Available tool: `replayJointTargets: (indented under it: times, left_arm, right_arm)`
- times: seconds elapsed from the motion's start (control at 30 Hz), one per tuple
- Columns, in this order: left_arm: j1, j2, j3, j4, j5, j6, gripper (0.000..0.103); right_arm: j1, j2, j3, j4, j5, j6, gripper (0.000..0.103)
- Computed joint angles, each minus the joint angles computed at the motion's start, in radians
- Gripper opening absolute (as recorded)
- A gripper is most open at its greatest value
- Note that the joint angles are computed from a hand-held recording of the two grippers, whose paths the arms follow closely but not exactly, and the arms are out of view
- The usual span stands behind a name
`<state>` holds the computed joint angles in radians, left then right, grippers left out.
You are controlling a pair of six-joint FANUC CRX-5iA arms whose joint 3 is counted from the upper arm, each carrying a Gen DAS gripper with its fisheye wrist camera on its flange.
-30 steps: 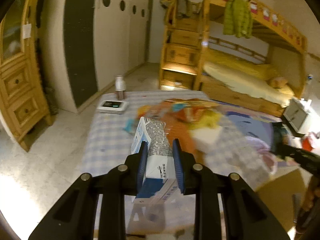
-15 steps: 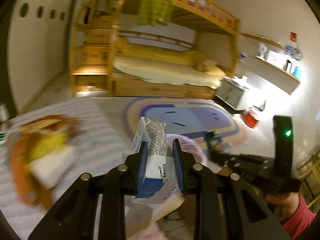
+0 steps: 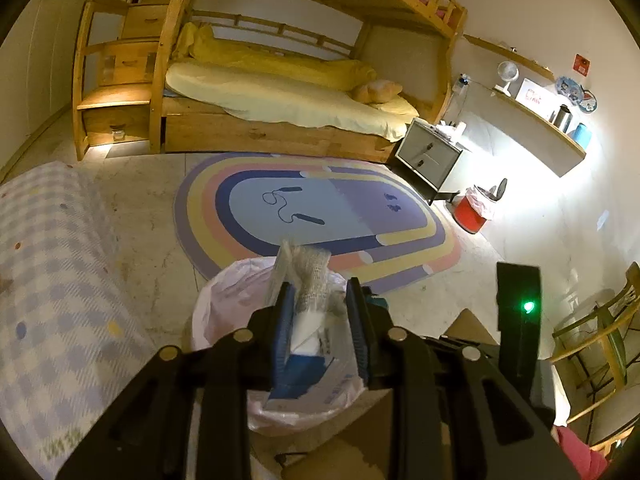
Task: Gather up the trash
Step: 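Carry both items over the pink bin and open both tools to drop them, then move both open tools back over the table items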
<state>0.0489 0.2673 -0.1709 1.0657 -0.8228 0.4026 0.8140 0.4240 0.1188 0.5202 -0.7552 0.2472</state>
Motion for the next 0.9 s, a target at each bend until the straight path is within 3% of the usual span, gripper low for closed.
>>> replayJointTargets:
  times: [0.03,0.07,0.1,0.47,0.7,0.9]
  left_arm:
    - [-0.001,-0.002,0.001,-0.003,0.011,0.009,0.049]
    - [0.001,-0.013,-0.011,0.007,0.03,0.008,0.056]
    - [0.005,-0.02,-0.016,0.016,0.03,0.002,0.056]
    - [0.079,-0.161,-0.113,-0.044,0.121,-0.013,0.056]
    - [0.191,-0.305,-0.185,-0.122,0.098,0.017,0.057]
    - [0.313,-0.385,-0.235,-0.125,0.065,0.009,0.063]
  right_arm:
    - [-0.007,0.005,0.0,-0.003,0.009,-0.001,0.032]
    - [-0.011,0.01,0.002,-0.003,0.011,-0.002,0.038]
    - [-0.012,0.014,0.004,0.005,0.007,-0.007,0.045]
    - [0.036,-0.074,-0.093,0.16,-0.013,-0.17,0.045]
    - [0.124,-0.135,-0.111,0.233,-0.034,-0.184,0.044]
    - [0.189,-0.107,-0.027,0.237,-0.036,-0.098,0.044]
